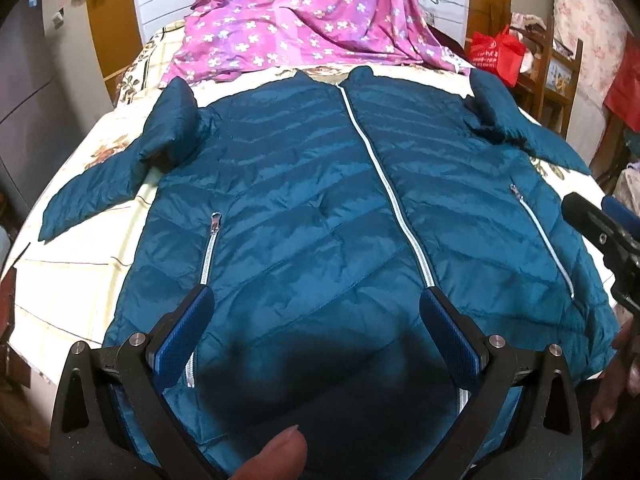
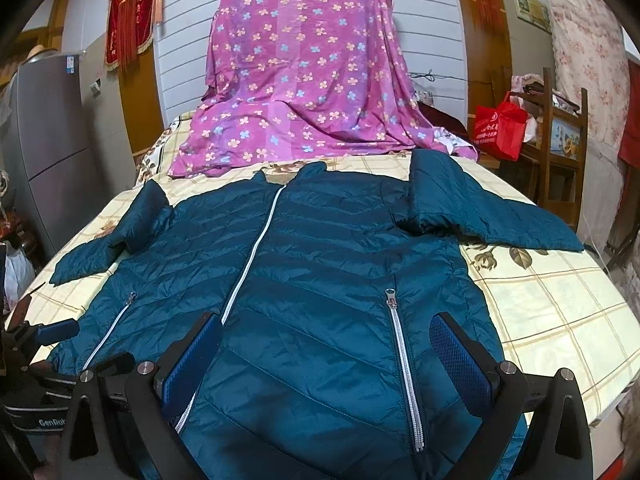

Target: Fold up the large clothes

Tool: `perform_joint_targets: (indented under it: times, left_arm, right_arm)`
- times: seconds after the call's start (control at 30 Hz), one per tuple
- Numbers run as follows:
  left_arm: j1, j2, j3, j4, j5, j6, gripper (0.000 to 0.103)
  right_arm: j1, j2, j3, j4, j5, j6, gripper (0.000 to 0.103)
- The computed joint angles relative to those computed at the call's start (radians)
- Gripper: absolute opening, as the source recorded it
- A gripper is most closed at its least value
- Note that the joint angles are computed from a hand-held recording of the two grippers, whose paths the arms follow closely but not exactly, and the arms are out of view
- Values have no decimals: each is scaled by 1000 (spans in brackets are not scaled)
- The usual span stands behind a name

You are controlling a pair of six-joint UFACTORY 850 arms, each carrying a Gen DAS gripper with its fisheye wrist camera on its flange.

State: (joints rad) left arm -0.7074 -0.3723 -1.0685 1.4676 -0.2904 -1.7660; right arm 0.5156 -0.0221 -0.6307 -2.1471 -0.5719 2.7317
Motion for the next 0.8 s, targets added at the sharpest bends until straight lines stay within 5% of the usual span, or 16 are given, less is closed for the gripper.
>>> perform_joint_targets:
  times: [0.13, 0.27, 0.43, 0.8]
  left_arm:
    - [16, -9, -8, -123, 30, 105, 103]
    - [16, -15, -6, -75, 3, 61, 103]
    - [44, -4, 6, 85, 96, -78, 102]
    - [117, -127, -213, -94, 25, 241, 102]
  right_arm:
    - [0, 1, 0, 3, 0, -3, 103]
    - [1, -2, -1, 4, 2, -6, 103]
    - [7, -17, -13, 23, 3, -27, 103]
    - [-20, -70, -85, 135, 70, -141, 103]
